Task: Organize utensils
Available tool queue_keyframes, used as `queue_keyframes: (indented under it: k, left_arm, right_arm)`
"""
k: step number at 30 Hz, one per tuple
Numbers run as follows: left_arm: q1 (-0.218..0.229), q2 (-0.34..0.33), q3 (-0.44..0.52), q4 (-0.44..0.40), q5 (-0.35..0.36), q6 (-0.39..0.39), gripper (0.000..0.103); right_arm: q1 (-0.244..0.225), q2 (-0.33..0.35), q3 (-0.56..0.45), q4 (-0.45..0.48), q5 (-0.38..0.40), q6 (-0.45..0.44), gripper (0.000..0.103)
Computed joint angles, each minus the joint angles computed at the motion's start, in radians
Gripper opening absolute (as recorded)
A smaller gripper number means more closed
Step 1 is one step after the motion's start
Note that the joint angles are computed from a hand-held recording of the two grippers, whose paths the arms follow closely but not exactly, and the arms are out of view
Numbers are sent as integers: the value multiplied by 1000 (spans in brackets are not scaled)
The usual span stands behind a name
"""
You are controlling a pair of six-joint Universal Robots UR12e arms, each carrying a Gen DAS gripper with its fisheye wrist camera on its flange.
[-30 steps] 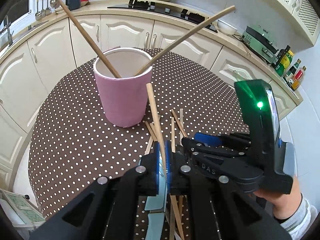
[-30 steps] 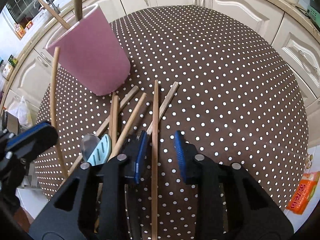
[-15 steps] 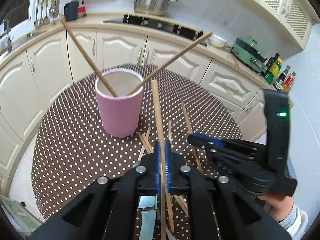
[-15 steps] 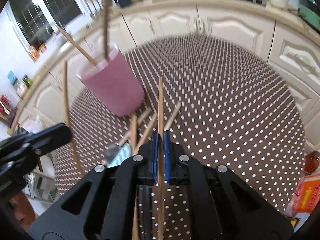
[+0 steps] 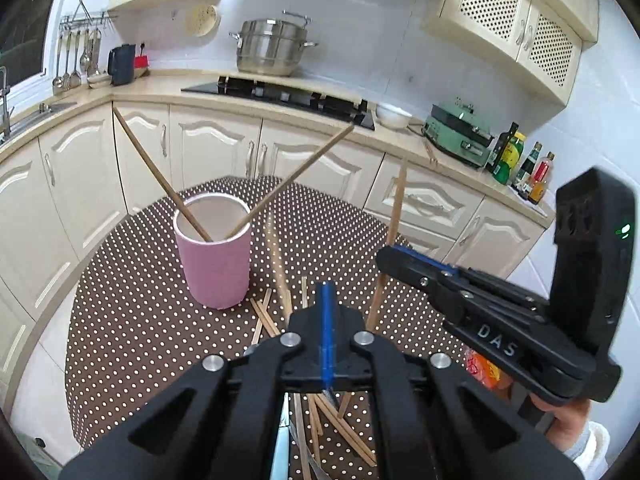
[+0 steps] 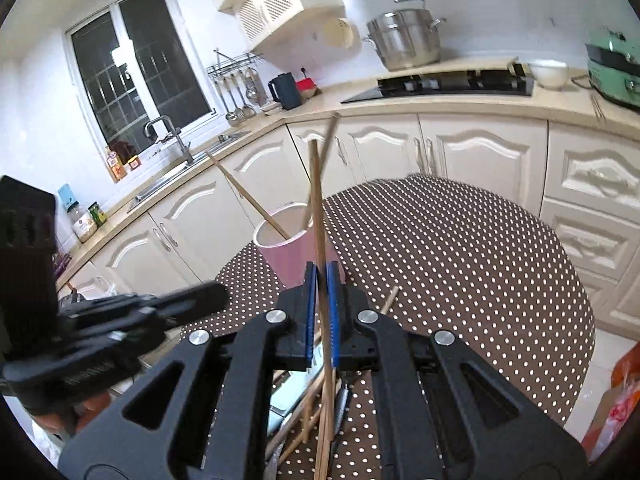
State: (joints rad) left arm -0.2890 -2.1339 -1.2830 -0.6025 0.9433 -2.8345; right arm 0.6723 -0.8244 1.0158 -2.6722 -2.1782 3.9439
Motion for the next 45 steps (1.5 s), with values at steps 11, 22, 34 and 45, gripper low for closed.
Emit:
queue_keyframes:
  k: [11, 22, 34, 45]
  left_arm:
    - [-51, -104, 169, -253, 166, -15, 10]
    - [-103, -226, 351, -423, 401, -67, 26]
    - [-131, -305, 466, -511, 479, -59, 14]
    - [-114, -267, 412, -473, 403, -61, 6]
  right_arm:
    - [-33, -19, 46, 124, 95, 149, 6]
    - [-70, -23, 89, 178, 241, 196, 7]
    - [-87, -9, 84, 148, 296, 185, 7]
    - [-95, 15, 21, 265, 340, 174, 7]
